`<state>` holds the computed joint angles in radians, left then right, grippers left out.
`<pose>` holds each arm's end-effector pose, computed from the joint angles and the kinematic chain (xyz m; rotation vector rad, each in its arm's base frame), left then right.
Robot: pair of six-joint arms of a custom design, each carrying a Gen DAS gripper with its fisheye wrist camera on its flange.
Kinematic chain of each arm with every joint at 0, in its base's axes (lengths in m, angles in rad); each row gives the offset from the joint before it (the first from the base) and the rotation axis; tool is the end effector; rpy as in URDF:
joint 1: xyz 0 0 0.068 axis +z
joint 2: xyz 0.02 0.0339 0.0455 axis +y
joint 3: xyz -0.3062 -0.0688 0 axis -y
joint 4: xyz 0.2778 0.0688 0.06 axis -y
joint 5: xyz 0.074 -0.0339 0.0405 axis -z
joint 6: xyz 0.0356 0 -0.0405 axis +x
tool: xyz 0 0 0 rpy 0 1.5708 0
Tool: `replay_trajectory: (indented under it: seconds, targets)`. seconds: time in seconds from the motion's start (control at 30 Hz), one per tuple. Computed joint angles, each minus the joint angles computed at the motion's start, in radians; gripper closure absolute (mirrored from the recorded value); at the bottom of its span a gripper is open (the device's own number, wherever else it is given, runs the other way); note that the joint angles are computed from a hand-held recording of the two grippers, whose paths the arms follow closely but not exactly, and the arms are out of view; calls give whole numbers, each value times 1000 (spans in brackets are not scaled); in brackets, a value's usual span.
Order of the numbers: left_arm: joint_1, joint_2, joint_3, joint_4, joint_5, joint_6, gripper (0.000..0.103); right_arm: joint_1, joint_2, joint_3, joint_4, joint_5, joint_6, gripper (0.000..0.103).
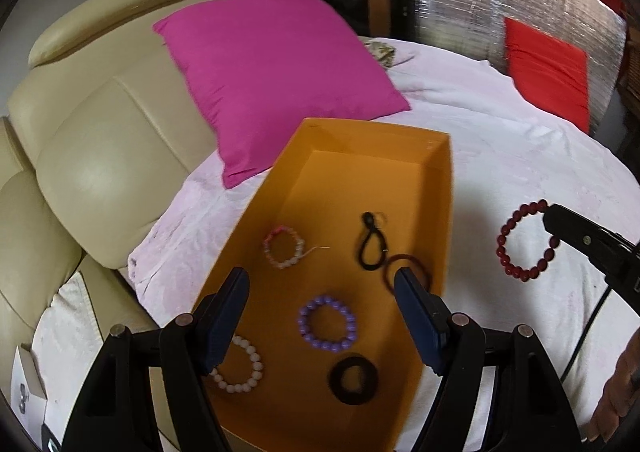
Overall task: Organize jewelry
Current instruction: 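Carry the red bracelet in the right tool over the orange box, then lower the red bracelet into the orange box and open the right tool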
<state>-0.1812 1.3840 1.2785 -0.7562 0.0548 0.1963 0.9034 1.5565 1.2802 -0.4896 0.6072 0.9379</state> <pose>0.3115 -0.0591 0.3616 0.4805 2.3837 -0.0598 0.2472 0.2809 0.3300 0.3276 2.1703 0.3246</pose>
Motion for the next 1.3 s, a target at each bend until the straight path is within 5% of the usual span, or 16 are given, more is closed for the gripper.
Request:
replay_trajectory:
  seconds: [0.27,0.6,1.3]
  targets:
    - [69,18,-12,61,4,-8,31,-1,53,40,25,-23,-27,92]
    - [105,65,-6,72,10,-6,53,-8,89,64,47,-47,-43,92]
    - [160,152,39,84,46,-22,55,-59,152,155,55,-100,-64,92]
